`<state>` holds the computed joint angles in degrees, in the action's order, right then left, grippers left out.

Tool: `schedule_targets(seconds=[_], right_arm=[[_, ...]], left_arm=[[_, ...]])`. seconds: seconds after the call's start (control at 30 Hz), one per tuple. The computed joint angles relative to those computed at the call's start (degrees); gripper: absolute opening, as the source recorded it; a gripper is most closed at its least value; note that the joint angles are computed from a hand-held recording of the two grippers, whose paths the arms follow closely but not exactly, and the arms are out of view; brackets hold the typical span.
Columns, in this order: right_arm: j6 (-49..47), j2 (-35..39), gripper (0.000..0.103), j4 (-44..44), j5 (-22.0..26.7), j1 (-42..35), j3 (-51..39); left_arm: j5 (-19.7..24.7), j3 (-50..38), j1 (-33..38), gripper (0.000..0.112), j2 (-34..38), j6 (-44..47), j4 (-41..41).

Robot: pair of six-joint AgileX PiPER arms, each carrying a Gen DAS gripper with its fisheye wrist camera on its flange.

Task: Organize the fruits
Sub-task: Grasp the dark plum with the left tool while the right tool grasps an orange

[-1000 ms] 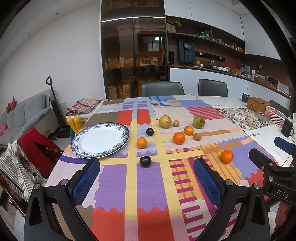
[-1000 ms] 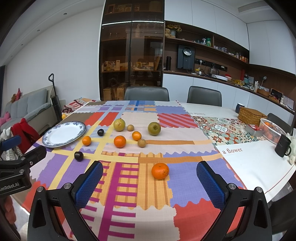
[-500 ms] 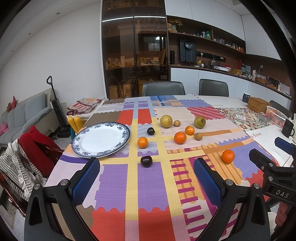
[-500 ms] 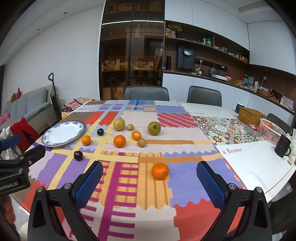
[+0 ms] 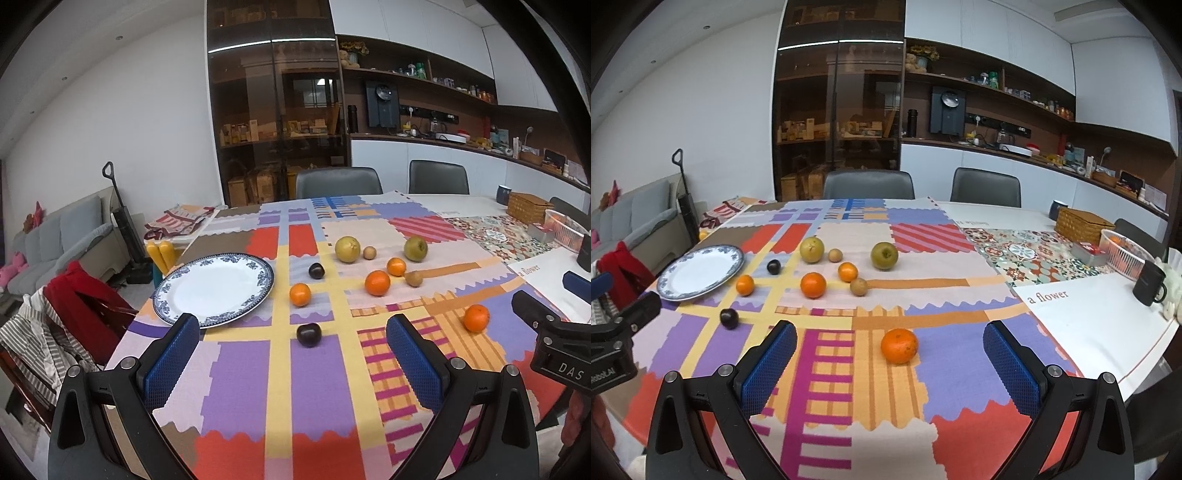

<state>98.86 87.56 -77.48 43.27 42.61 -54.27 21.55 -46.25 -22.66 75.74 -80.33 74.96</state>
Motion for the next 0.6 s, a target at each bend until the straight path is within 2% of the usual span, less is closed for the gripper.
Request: schedule_targets(seconds=[0.13, 0.37, 0.6], right_arm=[[-1.5, 2.6, 0.102, 0.4, 0.4, -1.4, -2.5], [-7.2, 8.2, 0.102, 6.8, -4.7, -6.7, -8.5], [-16.2, 14.4, 0.102, 18.1, -7.3, -11.6, -14.1]], left_arm=[[-1.7, -2.5, 2.1, 0.103, 3.3, 1.2, -1.2], [-3.8, -7.9, 4.8, 0.102, 10.8, 9.4, -9.4], [-4.8, -13.9, 6.7, 0.102, 18.9, 25.0, -24.7]])
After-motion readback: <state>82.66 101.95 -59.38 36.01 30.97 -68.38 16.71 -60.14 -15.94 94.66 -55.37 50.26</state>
